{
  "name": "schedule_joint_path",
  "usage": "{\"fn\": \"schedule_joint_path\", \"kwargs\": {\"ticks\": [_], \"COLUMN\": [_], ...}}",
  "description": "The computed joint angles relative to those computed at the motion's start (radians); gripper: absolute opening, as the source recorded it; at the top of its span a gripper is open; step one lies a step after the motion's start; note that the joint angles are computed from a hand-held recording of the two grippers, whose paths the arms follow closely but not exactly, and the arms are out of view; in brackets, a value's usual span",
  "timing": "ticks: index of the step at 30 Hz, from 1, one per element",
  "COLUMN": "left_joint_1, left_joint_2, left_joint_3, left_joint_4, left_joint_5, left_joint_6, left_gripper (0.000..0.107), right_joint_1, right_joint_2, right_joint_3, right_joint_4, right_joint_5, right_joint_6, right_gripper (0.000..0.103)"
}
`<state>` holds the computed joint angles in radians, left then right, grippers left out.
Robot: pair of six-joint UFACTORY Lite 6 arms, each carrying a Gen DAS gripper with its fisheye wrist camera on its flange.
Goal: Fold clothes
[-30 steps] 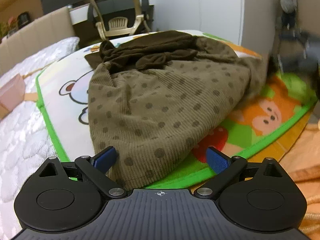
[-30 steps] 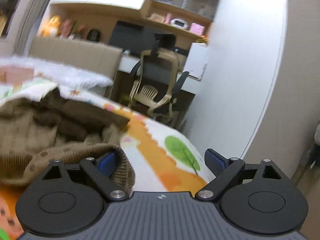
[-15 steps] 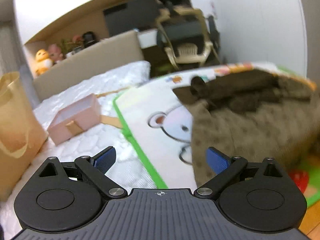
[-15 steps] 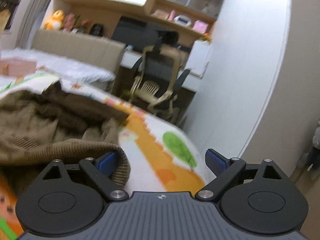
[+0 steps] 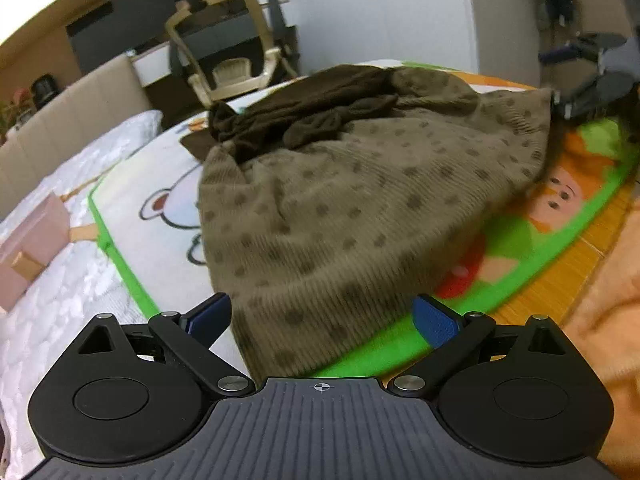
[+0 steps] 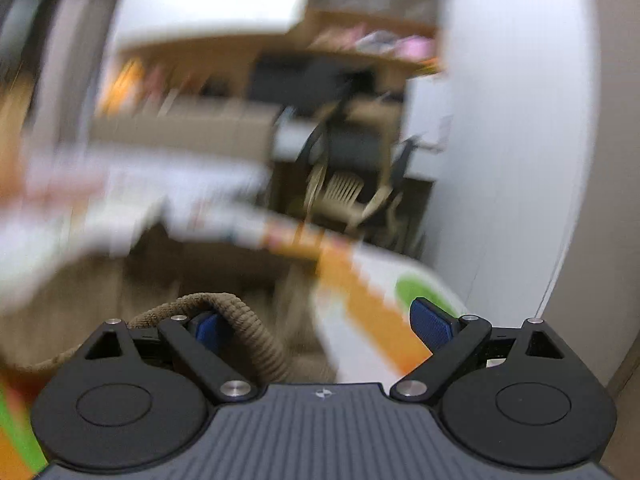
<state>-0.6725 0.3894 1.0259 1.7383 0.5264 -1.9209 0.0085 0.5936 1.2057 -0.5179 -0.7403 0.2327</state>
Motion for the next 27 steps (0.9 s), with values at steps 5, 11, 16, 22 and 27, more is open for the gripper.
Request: {"fn": "schedule_joint_path", "kwargs": {"ticks": [5,11,16,22,27], "left_joint_1": [0.000,0.011,0.083,0.115,0.088], "left_joint_2": [-0.018,-0.026,-0.074,-0.080,-0.061], "left_joint_3": [-0.031,-0.059,-0.096,-0.113,-0.047], "left_joint_4": [0.047,-0.013,-0.059,-0.069,-0.120], "left_joint_5": [-0.002,0.123,0.238,0.178,0.326], "left_joint_6": [-0.057,-0.090,-0.189,-0.183,-0.058], "left_gripper": [0.100,0.100,0.100,0.100,0.101], "right_joint_1": [0.015,0.018,-0.010,0.032,-0.021], "right_joint_2": [0.014,0.014,0.024,0.109,-0.061], "right_joint_3": [0.082,-0.028,-0.183,-0.189,-0.250], "right_joint_4": [0.070,0.133,0.246,0.434,0.392], "right_joint_5": [0.030,0.002,-0.062,-0.169,-0.265], "right_joint_6": [-0.015,-0.275,-0.612,-0.832,-0.733], "right_gripper": [0.093,0.093,0.097,0.096,0.094]}}
